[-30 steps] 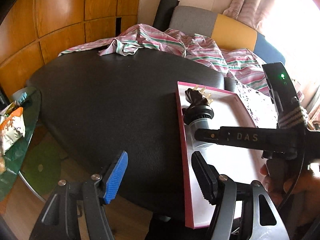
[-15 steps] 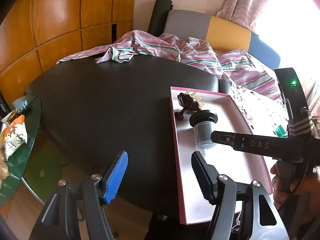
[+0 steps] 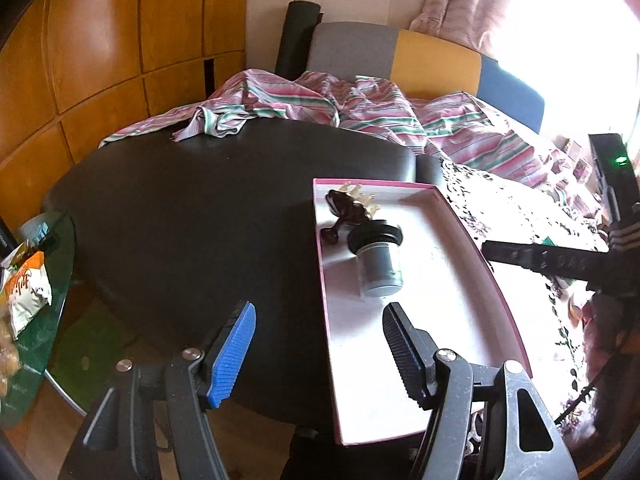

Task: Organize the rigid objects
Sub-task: 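Move the left gripper back to the green device on the cloth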

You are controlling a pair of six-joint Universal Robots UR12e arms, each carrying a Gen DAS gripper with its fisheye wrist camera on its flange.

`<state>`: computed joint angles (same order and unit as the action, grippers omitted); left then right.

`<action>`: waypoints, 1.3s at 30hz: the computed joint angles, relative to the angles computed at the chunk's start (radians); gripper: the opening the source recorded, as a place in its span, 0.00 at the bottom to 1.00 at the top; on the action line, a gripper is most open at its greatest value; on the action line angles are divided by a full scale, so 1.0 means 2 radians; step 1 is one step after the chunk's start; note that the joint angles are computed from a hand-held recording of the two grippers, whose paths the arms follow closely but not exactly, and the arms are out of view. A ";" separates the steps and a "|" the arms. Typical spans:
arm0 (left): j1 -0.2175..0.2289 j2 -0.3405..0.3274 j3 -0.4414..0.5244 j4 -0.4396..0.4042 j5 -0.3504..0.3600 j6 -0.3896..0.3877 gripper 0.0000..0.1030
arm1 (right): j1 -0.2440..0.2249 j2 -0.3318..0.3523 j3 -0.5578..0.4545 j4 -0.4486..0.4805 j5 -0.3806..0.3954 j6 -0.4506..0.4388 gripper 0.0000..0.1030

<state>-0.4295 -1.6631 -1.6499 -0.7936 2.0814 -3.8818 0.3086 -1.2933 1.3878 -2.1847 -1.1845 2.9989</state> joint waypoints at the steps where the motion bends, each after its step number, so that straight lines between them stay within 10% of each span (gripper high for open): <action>1: -0.001 -0.002 0.002 0.000 -0.001 0.004 0.65 | -0.004 -0.002 0.001 -0.003 -0.004 0.002 0.45; 16: -0.015 -0.035 0.044 0.011 -0.021 0.070 0.65 | -0.080 -0.020 0.019 -0.061 -0.086 0.058 0.45; 25: -0.023 -0.068 0.087 0.009 -0.041 0.116 0.65 | -0.123 -0.020 0.052 -0.117 -0.148 0.184 0.45; 39: -0.025 -0.127 0.163 0.000 -0.113 0.160 0.65 | -0.144 -0.027 0.062 -0.121 -0.137 0.263 0.45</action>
<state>-0.4799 -1.9164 -1.3240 -0.7933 1.8545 -3.5626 0.0215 -1.3468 1.5122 -2.4263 -1.4580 3.5248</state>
